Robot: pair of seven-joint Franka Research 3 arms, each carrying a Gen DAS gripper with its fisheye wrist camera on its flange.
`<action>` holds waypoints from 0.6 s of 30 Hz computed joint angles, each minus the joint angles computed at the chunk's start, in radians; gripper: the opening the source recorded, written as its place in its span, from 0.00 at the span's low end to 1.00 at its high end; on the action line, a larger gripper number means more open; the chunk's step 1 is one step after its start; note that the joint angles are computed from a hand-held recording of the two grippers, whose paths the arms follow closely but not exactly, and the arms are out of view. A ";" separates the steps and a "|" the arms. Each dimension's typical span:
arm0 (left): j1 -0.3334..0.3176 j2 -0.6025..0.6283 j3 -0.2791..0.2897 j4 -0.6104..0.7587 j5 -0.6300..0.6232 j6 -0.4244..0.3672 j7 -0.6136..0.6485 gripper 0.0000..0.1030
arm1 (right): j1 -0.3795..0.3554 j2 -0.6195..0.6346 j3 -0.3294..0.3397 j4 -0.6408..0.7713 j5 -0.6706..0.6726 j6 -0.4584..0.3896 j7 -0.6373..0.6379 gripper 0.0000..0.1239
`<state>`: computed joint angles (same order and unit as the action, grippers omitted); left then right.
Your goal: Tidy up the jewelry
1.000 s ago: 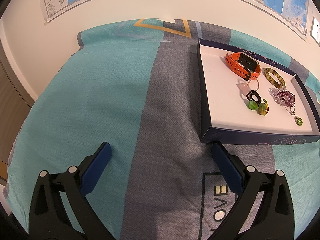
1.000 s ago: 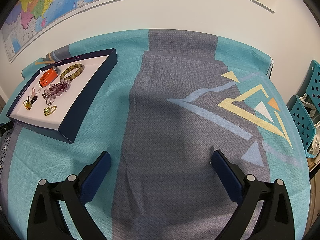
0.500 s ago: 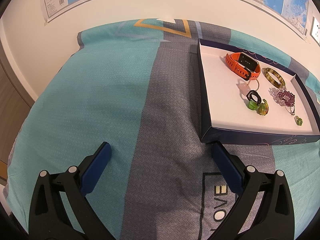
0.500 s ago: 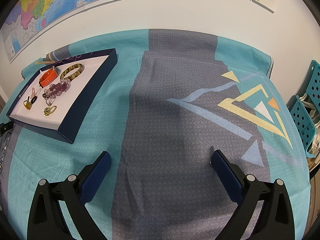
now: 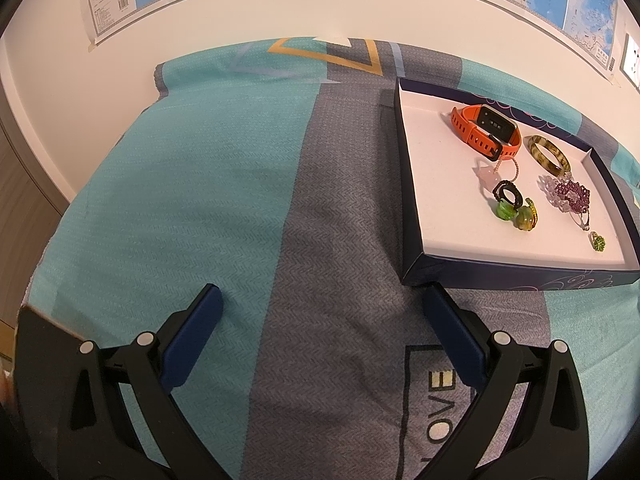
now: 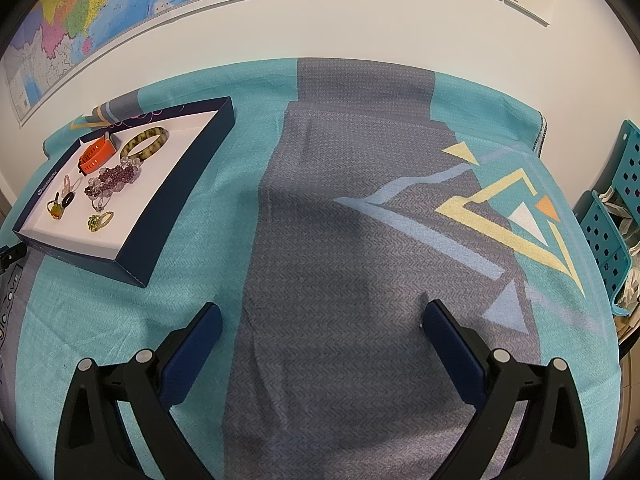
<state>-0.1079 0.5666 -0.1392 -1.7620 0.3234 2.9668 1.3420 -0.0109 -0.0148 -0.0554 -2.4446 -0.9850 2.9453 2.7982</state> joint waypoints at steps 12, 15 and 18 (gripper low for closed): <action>0.001 0.000 -0.001 0.001 0.001 0.000 -0.001 0.96 | 0.002 0.007 -0.004 0.003 0.003 0.012 -0.003 0.79; 0.001 0.000 -0.001 0.001 0.001 -0.001 0.000 0.96 | 0.002 0.011 -0.008 0.004 0.029 0.029 -0.048 0.79; 0.001 0.000 0.000 0.000 0.002 0.000 -0.001 0.96 | -0.004 0.004 -0.015 0.002 0.007 0.018 -0.047 0.78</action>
